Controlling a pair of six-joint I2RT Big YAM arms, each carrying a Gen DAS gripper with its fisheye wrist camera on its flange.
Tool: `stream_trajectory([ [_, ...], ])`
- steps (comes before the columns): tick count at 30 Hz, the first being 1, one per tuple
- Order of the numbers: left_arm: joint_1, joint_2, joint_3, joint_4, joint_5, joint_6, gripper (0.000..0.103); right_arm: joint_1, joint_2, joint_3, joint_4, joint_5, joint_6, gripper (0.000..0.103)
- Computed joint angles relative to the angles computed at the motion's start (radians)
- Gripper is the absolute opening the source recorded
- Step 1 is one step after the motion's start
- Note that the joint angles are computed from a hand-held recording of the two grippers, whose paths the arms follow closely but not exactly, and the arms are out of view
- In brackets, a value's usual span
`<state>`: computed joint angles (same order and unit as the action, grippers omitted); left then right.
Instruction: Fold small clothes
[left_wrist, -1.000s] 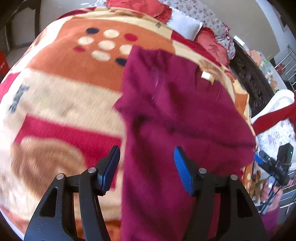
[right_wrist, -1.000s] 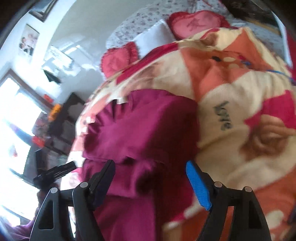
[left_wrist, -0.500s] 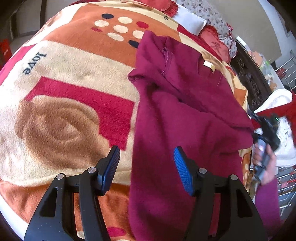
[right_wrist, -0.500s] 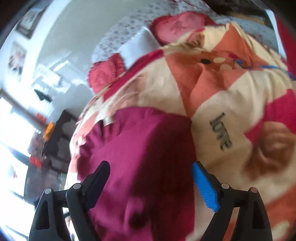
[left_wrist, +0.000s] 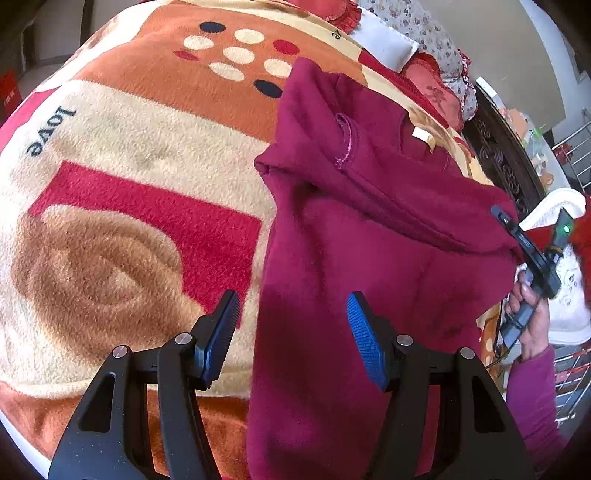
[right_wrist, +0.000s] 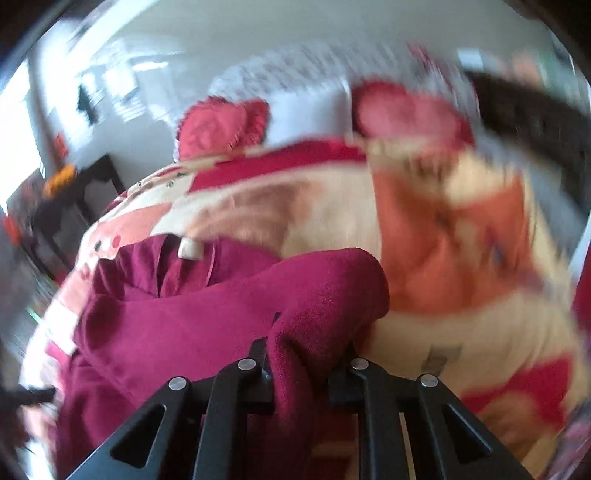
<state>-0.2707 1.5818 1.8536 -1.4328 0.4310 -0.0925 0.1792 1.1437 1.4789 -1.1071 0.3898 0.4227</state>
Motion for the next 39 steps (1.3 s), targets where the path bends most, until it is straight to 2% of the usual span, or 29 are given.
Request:
stream_trajectory([
  [1,-0.001,-0.003,-0.003,-0.001,-0.002,0.003,0.061,-0.005,0.014,0.004,0.002,0.024,-0.022,0.015],
  [2,-0.002,-0.007,-0.007,-0.003,-0.004,0.008,0.061,-0.022,0.035,0.006,-0.007,0.013,-0.015,0.015],
  [4,-0.001,-0.016,-0.015,-0.012,-0.007,0.024,0.061,-0.081,0.055,-0.012,-0.027,-0.099,0.052,0.015],
  [6,0.006,-0.031,-0.029,-0.022,-0.009,0.043,0.061,-0.108,0.027,-0.052,0.008,-0.155,0.097,0.017],
  [7,0.008,-0.036,-0.035,-0.028,-0.011,0.049,0.061,-0.121,0.007,-0.058,0.004,-0.182,0.124,0.029],
  [8,0.013,-0.042,-0.043,-0.037,-0.013,0.056,0.061,-0.126,-0.009,-0.057,-0.015,-0.195,0.150,0.047],
  [10,0.025,-0.061,-0.068,-0.052,-0.005,0.064,0.061,-0.134,-0.068,-0.063,-0.038,-0.264,0.191,0.052],
  [12,0.042,-0.091,-0.109,-0.061,0.019,0.070,0.061,-0.144,-0.140,-0.063,-0.084,-0.410,0.220,0.052],
  [14,0.054,-0.125,-0.155,-0.072,0.031,0.077,0.061,-0.116,-0.194,-0.061,-0.132,-0.497,0.237,0.056],
  [16,0.057,-0.154,-0.191,-0.084,0.034,0.090,0.061,-0.046,-0.255,-0.070,-0.199,-0.546,0.253,0.064],
  [18,0.059,-0.188,-0.232,-0.096,0.039,0.103,0.061,0.056,-0.297,-0.091,-0.238,-0.504,0.293,0.064],
  [22,0.060,-0.250,-0.289,-0.098,0.038,0.134,0.062,0.317,-0.355,-0.198,-0.279,-0.344,0.464,0.064],
  [25,0.069,-0.276,-0.311,-0.117,0.035,0.134,0.062,0.439,-0.364,-0.276,-0.234,-0.281,0.541,0.064],
  [28,0.073,-0.287,-0.327,-0.139,0.032,0.136,0.062,0.507,-0.369,-0.326,-0.188,-0.239,0.591,0.063],
  [31,0.067,-0.300,-0.350,-0.133,0.020,0.113,0.062,0.561,-0.343,-0.323,-0.190,-0.184,0.583,0.052],
  [33,0.055,-0.302,-0.362,-0.132,0.016,0.091,0.062,0.567,-0.335,-0.313,-0.187,-0.170,0.560,0.038],
  [35,0.034,-0.309,-0.372,-0.117,0.003,0.085,0.067,0.571,-0.330,-0.308,-0.195,-0.147,0.557,0.020],
  [37,0.022,-0.315,-0.373,-0.118,-0.014,0.099,0.067,0.602,-0.319,-0.282,-0.219,-0.101,0.578,0.011],
  [39,0.031,-0.316,-0.370,-0.139,0.006,0.128,0.067,0.668,-0.299,-0.234,-0.278,-0.065,0.598,0.010],
])
